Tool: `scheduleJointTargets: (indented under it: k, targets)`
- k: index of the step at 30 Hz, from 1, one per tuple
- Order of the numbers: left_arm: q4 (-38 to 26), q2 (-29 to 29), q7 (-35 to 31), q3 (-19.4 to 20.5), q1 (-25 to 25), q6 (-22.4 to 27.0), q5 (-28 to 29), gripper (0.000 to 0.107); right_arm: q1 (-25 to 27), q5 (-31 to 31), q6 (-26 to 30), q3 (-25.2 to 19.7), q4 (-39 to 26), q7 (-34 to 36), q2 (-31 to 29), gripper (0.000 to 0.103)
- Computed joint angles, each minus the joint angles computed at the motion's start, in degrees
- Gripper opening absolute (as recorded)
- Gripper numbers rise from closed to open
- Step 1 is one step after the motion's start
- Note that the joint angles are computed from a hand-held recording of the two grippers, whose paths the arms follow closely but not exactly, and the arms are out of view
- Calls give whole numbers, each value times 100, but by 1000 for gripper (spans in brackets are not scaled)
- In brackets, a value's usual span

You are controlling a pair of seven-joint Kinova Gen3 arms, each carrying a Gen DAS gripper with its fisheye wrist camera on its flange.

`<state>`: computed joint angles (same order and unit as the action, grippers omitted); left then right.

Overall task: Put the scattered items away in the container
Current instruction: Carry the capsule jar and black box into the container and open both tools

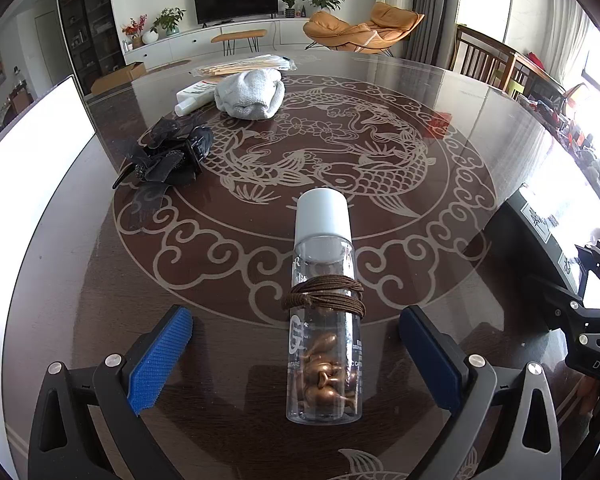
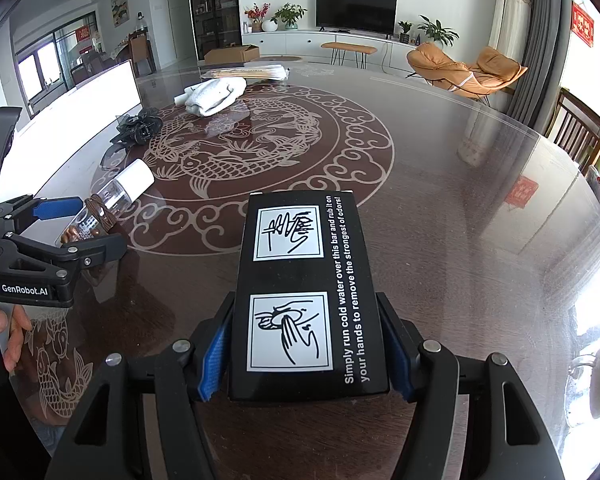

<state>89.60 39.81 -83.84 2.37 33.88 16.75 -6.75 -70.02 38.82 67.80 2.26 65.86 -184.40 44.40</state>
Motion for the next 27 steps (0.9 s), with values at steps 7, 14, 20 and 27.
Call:
scheduleJointTargets:
  k: [7,14,20,27]
  targets:
    - [-2,9,44,-51,47,-15,9,103,4,3,0,-4,0,1,2,65]
    - [-46,21,464,137,-27,94,-426,103,11,9,-17,-5,34,3,-18,65]
    - [607,-161,-558,1615,-1464,-581,405,31,-236,128,-14,157,244,-617,-156,59]
    - [1424,-396,-1664,3184,-3322,-1049,1801,31,-260,267,-130,-53,101,-900,-161,59]
